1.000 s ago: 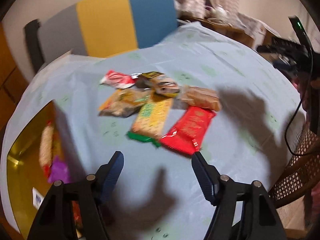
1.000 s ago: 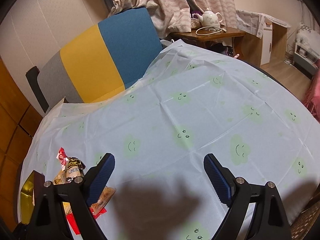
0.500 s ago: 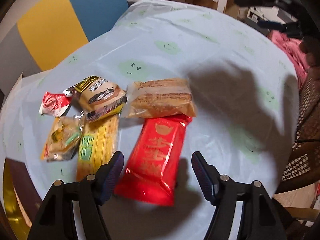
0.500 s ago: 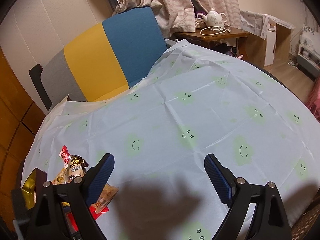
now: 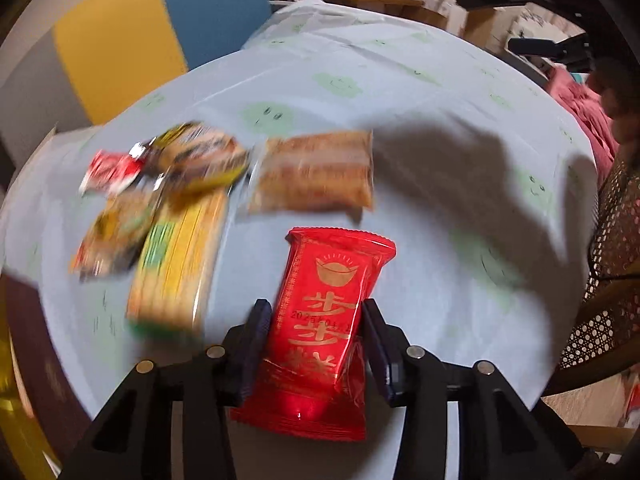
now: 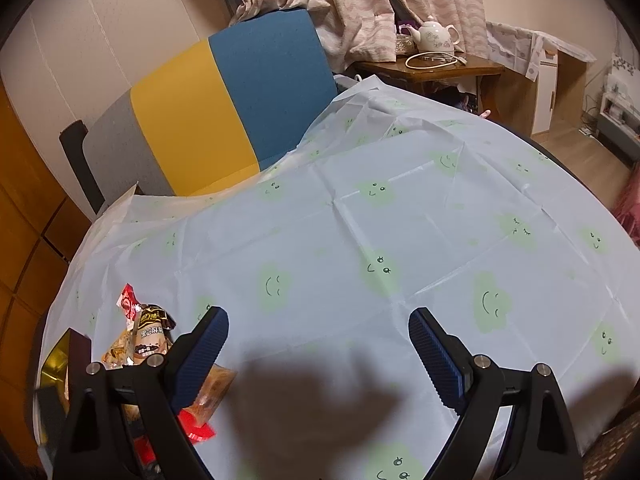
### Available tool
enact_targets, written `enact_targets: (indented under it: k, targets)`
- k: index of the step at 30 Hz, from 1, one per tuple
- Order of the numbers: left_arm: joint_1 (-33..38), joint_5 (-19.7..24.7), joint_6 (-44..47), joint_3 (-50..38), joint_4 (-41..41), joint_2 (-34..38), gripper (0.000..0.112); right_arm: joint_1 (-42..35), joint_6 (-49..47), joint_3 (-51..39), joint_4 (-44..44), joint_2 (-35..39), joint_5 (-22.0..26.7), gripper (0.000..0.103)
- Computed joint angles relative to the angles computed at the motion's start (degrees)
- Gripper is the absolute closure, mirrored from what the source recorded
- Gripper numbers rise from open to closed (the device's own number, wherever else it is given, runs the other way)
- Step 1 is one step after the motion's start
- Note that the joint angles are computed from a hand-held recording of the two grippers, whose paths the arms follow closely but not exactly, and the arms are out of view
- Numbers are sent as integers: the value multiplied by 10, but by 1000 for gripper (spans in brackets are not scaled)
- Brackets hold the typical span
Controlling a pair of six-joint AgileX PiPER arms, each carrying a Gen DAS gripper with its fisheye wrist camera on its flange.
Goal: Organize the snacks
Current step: 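Reach the left gripper to the large red packet and close on it, then lift the large red packet with the left gripper while the right grasps the brown bread packet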
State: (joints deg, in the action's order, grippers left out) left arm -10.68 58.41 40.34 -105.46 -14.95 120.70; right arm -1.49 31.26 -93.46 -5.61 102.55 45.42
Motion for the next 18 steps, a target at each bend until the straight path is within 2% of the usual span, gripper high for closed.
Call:
enact_targets:
  k: [6,10,18]
  targets:
    - [60,-133,66,223,-62,-125,65,6,-23,-12,7,11,19,11]
    - [98,-142,96,266,-109,-153,65,16,-36,-22,6,20,34,11]
    - [97,-186,114,307,-130,-172,65,38,-43,-38,-14,35,63,11]
